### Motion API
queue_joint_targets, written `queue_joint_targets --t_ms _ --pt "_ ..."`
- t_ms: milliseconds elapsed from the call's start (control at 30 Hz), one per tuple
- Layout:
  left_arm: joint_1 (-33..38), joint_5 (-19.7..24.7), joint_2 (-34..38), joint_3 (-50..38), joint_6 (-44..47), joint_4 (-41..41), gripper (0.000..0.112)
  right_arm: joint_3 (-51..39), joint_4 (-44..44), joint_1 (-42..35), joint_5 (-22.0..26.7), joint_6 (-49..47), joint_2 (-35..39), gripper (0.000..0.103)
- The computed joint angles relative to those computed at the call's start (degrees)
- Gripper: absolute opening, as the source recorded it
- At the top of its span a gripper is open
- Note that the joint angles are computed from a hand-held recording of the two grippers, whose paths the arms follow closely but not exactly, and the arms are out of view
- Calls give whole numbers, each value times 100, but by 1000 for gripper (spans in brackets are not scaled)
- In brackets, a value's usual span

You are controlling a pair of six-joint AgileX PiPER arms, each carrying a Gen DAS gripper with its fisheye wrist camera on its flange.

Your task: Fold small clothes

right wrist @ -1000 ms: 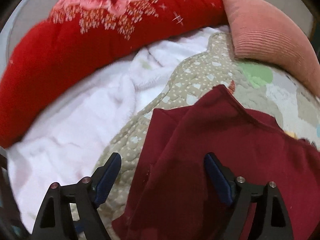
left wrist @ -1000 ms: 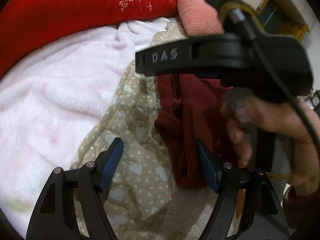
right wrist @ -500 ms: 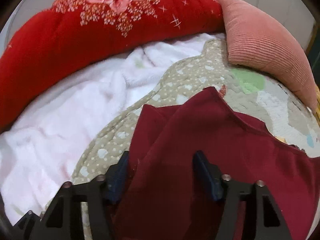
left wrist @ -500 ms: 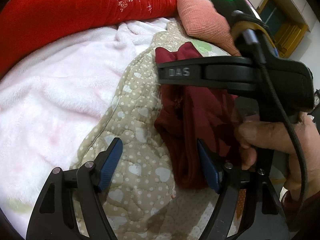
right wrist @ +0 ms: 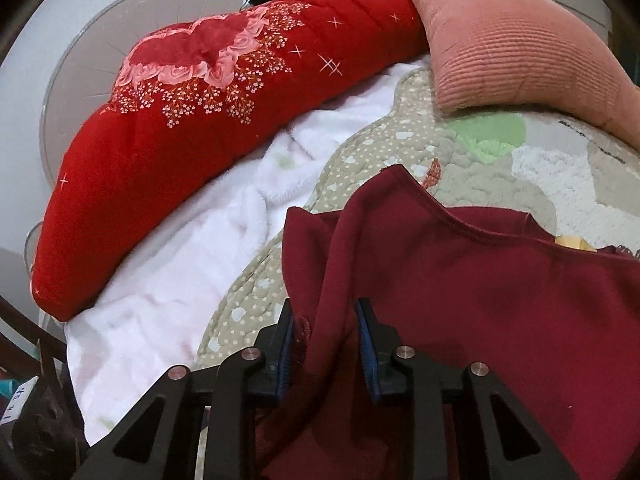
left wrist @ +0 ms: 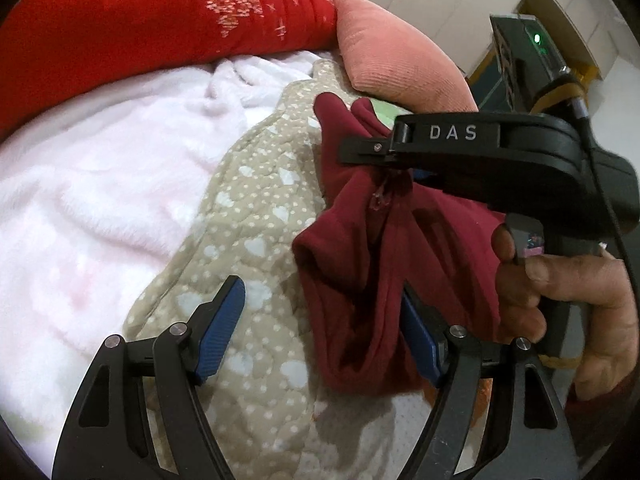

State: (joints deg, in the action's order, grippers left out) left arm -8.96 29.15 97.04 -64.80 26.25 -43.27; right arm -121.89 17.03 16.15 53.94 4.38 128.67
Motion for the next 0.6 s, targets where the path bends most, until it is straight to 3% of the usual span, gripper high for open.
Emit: queue_joint_targets --t_ms 133,167,233,367,600 --pt "-78 184 249 -259 371 -275 73 318 218 -59 -235 -228 -187 26" --pt "-68 238 247 -257 555 -446 55 588 325 -104 -378 -360 -358 25" --pt "-7 619 284 -361 879 -822 33 992 485 -175 -600 -539 -647 24" --pt "-467 438 -69 -431 357 -184 26 1880 853 -452 -905 -1047 -1439 21" --pt "-1870 927 160 -1873 -1005 924 26 3131 1540 -1663 -864 -2051 -2900 16"
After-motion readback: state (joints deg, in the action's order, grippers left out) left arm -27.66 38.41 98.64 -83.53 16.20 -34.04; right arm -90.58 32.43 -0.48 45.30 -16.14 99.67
